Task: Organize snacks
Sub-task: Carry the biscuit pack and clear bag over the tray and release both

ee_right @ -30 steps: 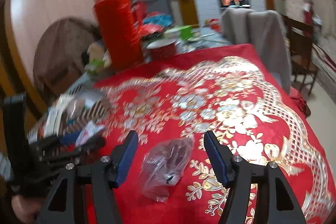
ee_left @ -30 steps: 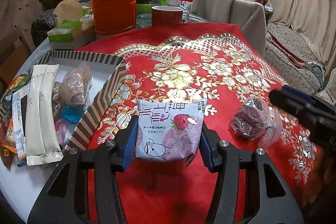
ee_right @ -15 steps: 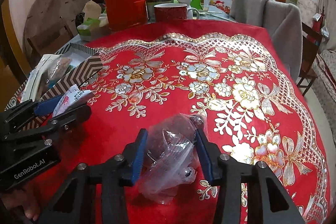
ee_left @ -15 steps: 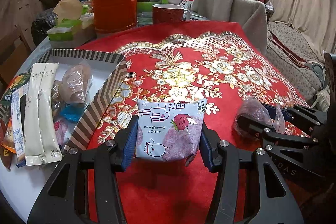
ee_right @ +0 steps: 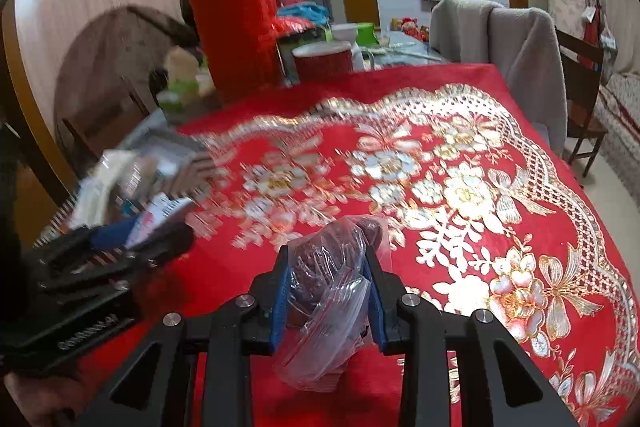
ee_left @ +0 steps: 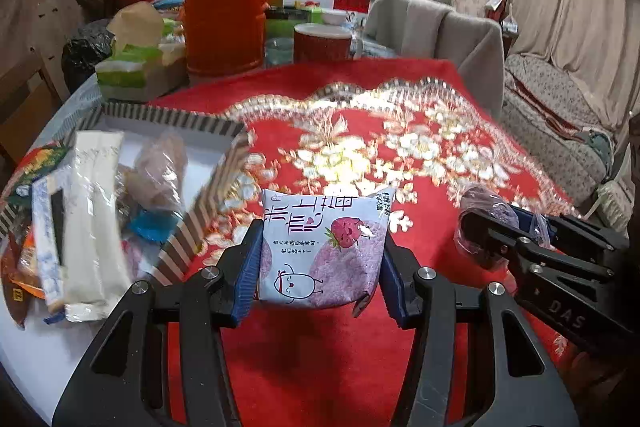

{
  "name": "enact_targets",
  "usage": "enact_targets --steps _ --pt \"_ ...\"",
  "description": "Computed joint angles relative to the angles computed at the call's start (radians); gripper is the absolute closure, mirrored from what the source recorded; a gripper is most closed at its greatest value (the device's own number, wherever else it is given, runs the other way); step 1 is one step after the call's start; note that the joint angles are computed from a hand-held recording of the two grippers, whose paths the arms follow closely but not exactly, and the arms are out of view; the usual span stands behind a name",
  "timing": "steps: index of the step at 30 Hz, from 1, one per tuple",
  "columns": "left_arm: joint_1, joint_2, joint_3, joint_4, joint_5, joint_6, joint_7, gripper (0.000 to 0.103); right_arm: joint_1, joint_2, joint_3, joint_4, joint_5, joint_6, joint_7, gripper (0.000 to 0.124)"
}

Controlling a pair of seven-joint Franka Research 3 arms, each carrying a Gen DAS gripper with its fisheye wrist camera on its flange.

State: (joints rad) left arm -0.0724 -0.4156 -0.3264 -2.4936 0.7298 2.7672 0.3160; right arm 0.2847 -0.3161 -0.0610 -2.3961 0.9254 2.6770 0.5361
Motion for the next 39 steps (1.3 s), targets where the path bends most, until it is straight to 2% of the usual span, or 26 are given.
enact_targets --steps 5,8,12,18,22,28,32,36,39 --pt "0.000 -0.092 0.030 -0.028 -0.028 0.005 0.030 0.051 0.032 -0.033 -0.011 0.014 0.073 -0.039 -0.030 0.092" --pt "0.005 -0.169 0.047 -0.057 -0.054 -0.035 0.073 0.051 0.049 -0.032 -0.008 0.042 0.125 -0.075 -0.036 0.092" --pt "0.014 -0.302 0.106 -0.130 -0.116 -0.081 0.150 0.051 0.087 -0.042 0.018 0.058 0.197 -0.063 -0.078 0.092" --pt "0.049 -0.472 0.173 -0.231 -0.193 -0.171 0.279 0.051 0.136 -0.031 0.054 0.076 0.259 -0.089 -0.122 0.092" --pt "0.103 -0.488 0.172 -0.265 -0.214 -0.224 0.322 0.051 0.174 -0.032 0.083 0.071 0.301 -0.092 -0.157 0.092" --pt "0.177 -0.472 0.141 -0.295 -0.200 -0.219 0.289 0.051 0.247 -0.047 0.123 0.061 0.421 -0.064 -0.272 0.092" --pt "0.189 -0.493 0.139 -0.308 -0.187 -0.218 0.283 0.051 0.283 -0.036 0.152 0.073 0.497 -0.035 -0.336 0.092" --pt "0.201 -0.497 0.147 -0.325 -0.180 -0.199 0.281 0.051 0.310 -0.030 0.173 0.060 0.648 0.028 -0.496 0.092" --pt "0.203 -0.494 0.153 -0.333 -0.185 -0.194 0.284 0.051 0.300 -0.016 0.190 0.055 0.657 0.041 -0.509 0.092"
